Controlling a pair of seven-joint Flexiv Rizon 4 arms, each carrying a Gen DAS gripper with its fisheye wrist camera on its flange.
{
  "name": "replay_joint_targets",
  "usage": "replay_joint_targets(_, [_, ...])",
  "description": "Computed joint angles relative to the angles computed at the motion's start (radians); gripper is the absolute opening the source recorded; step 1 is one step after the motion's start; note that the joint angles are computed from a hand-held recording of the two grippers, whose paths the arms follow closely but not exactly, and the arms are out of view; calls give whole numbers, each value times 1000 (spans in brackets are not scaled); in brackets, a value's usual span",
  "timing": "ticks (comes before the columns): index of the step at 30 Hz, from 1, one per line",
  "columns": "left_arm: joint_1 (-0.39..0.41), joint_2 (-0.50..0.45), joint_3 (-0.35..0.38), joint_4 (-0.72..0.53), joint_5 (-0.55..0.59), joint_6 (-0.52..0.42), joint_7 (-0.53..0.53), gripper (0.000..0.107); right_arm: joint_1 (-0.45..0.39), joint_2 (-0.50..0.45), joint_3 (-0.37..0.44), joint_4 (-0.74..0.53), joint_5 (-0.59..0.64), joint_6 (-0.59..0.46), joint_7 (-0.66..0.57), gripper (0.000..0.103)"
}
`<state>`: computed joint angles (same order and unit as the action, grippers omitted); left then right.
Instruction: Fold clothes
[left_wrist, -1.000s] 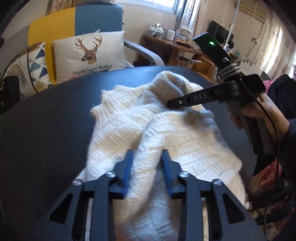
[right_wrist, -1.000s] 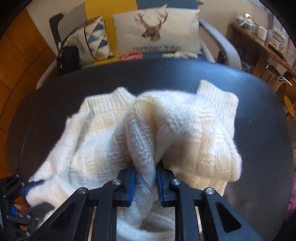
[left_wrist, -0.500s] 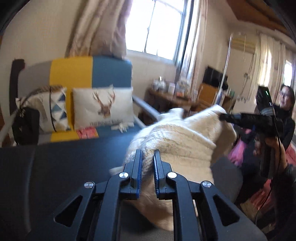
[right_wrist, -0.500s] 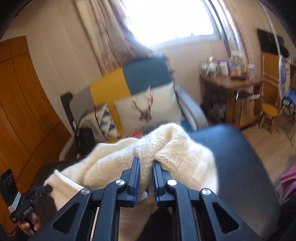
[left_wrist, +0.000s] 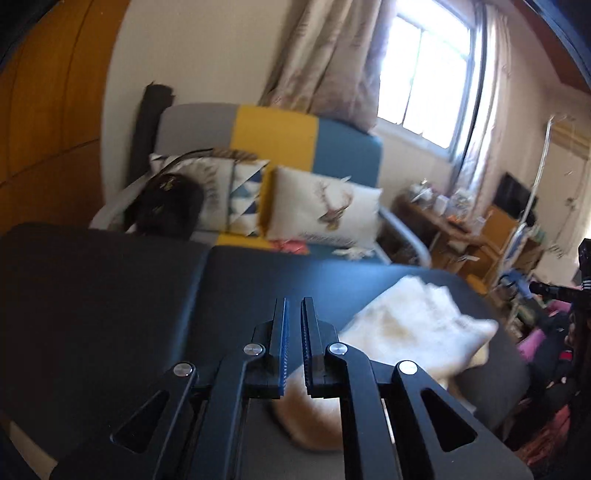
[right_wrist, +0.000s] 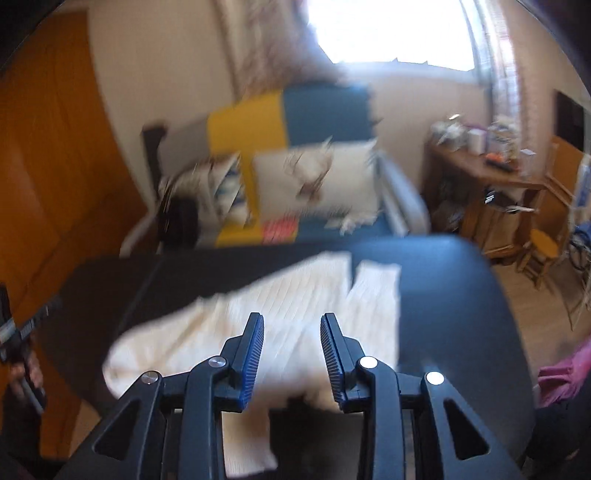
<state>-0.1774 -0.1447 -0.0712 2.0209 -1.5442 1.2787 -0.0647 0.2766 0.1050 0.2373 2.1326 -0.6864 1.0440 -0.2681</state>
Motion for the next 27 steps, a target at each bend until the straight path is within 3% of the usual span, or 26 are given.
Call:
replay_joint_targets(1, [-1,11,5,27,31,-13,4,12,19,-41,4,-20,25,-8,-38,33])
replay_joint_targets(3, [-7,31,7,73,93,-37,13,37,61,-126,4,-75,66,-39,-141,33])
replay_joint_targets(5, [-16,40,2,101,155,-71,4,49,94,-187,-6,-137,85,-90,-254,33])
replay_joint_targets(8, [-25,35,-11,92,225,-108,-24,49,109,-228,-21,-197,171,-141,-390,33])
replay_joint_targets(11, [-36,9,-28,55,287,-90,-19,59,93,-274,-26,-251,326,-150,-548,33])
replay_joint_targets(16, [-15,-97,-42,-47,549,-95,-109,62,59,-350,-14,-348,556,-206,-794,44])
replay_joint_targets(18, [-8,-147,-42,-99,711,-105,-148,69,50,-373,-17,-384,600,-247,-867,47])
replay_joint_targets(20, [-4,-187,-35,-150,840,-139,-194,69,42,-406,-20,-426,637,-283,-931,50])
replay_joint_targets(22, [11,-225,-42,-211,929,-228,-223,70,38,-440,-23,-469,660,-323,-981,51])
replay_joint_targets(27, [-5,-346,2,-354,1172,-330,-426,70,39,-542,-35,-574,675,-448,-1077,70])
